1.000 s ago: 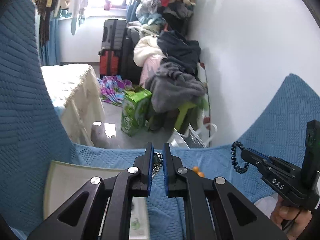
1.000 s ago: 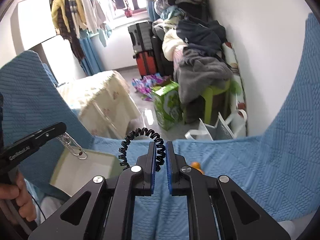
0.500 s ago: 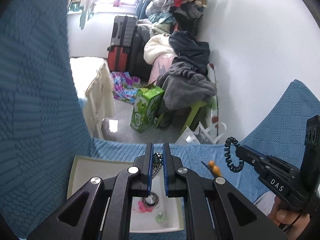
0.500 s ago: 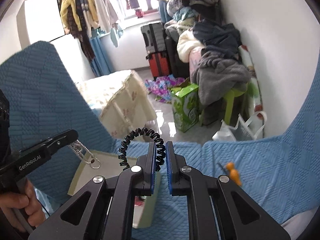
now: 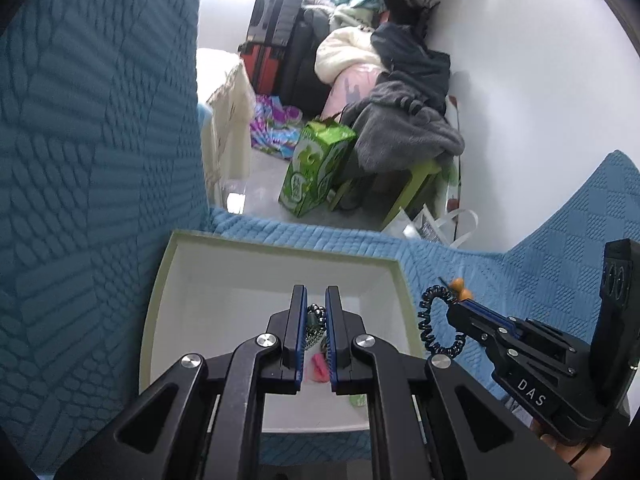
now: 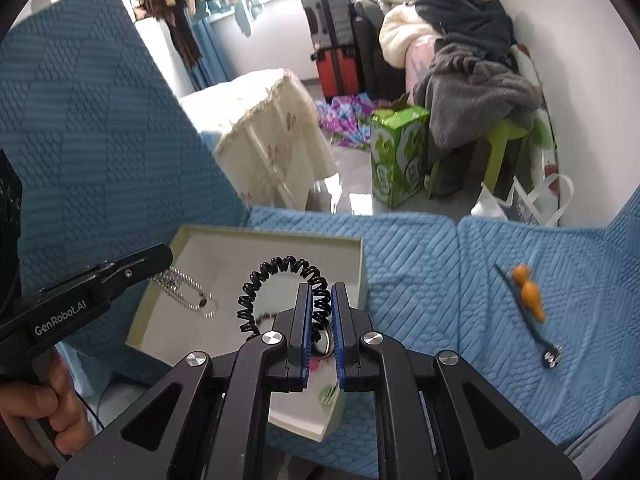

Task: Organize jewelry
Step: 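Carry the chain and coiled bracelet into the white box while both tools open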

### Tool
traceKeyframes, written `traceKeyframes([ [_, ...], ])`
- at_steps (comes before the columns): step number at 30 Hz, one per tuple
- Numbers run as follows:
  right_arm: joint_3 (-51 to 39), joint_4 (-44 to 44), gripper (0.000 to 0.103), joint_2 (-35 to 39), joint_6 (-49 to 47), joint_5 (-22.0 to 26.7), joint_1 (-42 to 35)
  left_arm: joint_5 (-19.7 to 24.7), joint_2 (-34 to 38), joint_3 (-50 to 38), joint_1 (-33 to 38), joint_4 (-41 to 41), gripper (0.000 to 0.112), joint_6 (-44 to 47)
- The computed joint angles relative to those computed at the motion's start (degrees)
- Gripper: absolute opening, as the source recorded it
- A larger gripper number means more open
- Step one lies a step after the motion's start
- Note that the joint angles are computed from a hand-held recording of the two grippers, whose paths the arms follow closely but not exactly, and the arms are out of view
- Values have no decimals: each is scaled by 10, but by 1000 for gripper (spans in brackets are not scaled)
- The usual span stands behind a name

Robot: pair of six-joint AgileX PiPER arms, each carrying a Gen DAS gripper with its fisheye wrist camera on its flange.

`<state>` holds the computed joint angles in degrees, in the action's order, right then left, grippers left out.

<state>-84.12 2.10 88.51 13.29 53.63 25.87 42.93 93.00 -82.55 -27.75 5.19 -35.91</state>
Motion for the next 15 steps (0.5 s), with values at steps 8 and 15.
traceKeyframes([
  [8, 37, -10, 8, 11, 16, -10, 29, -13, 6, 46, 8, -22, 7, 18],
  [15, 44, 6, 9, 21, 2, 0, 28, -15, -3, 68, 10, -27, 8, 20],
])
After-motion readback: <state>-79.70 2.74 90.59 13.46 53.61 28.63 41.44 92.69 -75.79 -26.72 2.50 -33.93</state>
